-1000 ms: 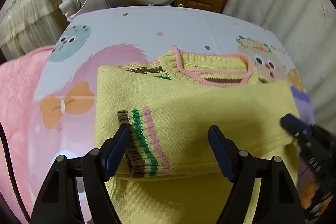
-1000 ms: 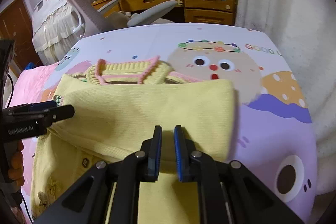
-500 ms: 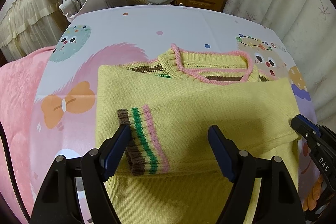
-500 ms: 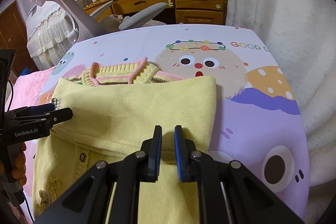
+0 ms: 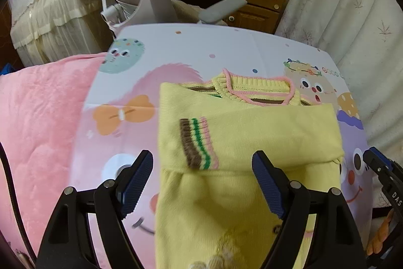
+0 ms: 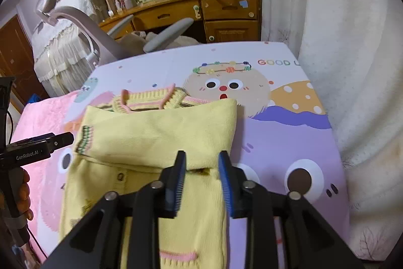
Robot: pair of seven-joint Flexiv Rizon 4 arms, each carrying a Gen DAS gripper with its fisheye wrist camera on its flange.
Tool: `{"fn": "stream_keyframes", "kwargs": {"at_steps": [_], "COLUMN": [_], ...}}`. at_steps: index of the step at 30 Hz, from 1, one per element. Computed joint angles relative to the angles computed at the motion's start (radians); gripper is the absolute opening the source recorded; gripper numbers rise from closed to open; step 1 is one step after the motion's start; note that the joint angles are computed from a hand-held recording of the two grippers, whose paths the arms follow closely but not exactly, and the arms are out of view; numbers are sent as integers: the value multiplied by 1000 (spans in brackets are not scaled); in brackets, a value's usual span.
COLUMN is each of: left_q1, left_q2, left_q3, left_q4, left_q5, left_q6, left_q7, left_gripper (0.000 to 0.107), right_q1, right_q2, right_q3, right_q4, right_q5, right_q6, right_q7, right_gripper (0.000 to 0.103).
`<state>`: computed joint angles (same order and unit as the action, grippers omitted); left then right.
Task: Fold large clothes
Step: 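Move both grippers to the ribbed hem of the cardigan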
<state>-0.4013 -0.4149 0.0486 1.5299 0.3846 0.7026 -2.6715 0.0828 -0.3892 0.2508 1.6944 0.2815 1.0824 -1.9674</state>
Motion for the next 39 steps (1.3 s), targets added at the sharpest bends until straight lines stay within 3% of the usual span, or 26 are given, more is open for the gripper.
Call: {"fn": "stream_keyframes", "kwargs": {"at_steps": [5,10,13,18,25,32,39], "left_q1": [-32,-70,-82,-66,-51,-22,-23], "left_q2": [79,149,182,223,298,301,273], "left_q3": [-1,-23,-50,-96,-127,-150,-146], "left_q4": [36,57,68,124,262,384,488], "left_q5": [37,129,174,145,131,41,-16], "left_q6": [-37,-100,-145,-145,-61,-3,180], "left_q7": [-81,-212,-264,-256,-294,-210,-224], "left_gripper": [80,95,98,98,98,97,96], "right_q1": [-34,-44,-38,-21,15,26,26], "right_q2": [65,125,160,219,275,300,307], "right_q3": [23,18,5,-20,-64,-89,-98], "right_q4": [23,48,72,124,223,326,410], "right_q5": [64,135,169,204,186,134,90], "right_q6": [-34,-76,-93,-123,-106,-114,-80], "right_q7": [-73,-160,-215,-301,-284,-203,-158], "right_gripper": [38,38,39,45,48,48,48]}}
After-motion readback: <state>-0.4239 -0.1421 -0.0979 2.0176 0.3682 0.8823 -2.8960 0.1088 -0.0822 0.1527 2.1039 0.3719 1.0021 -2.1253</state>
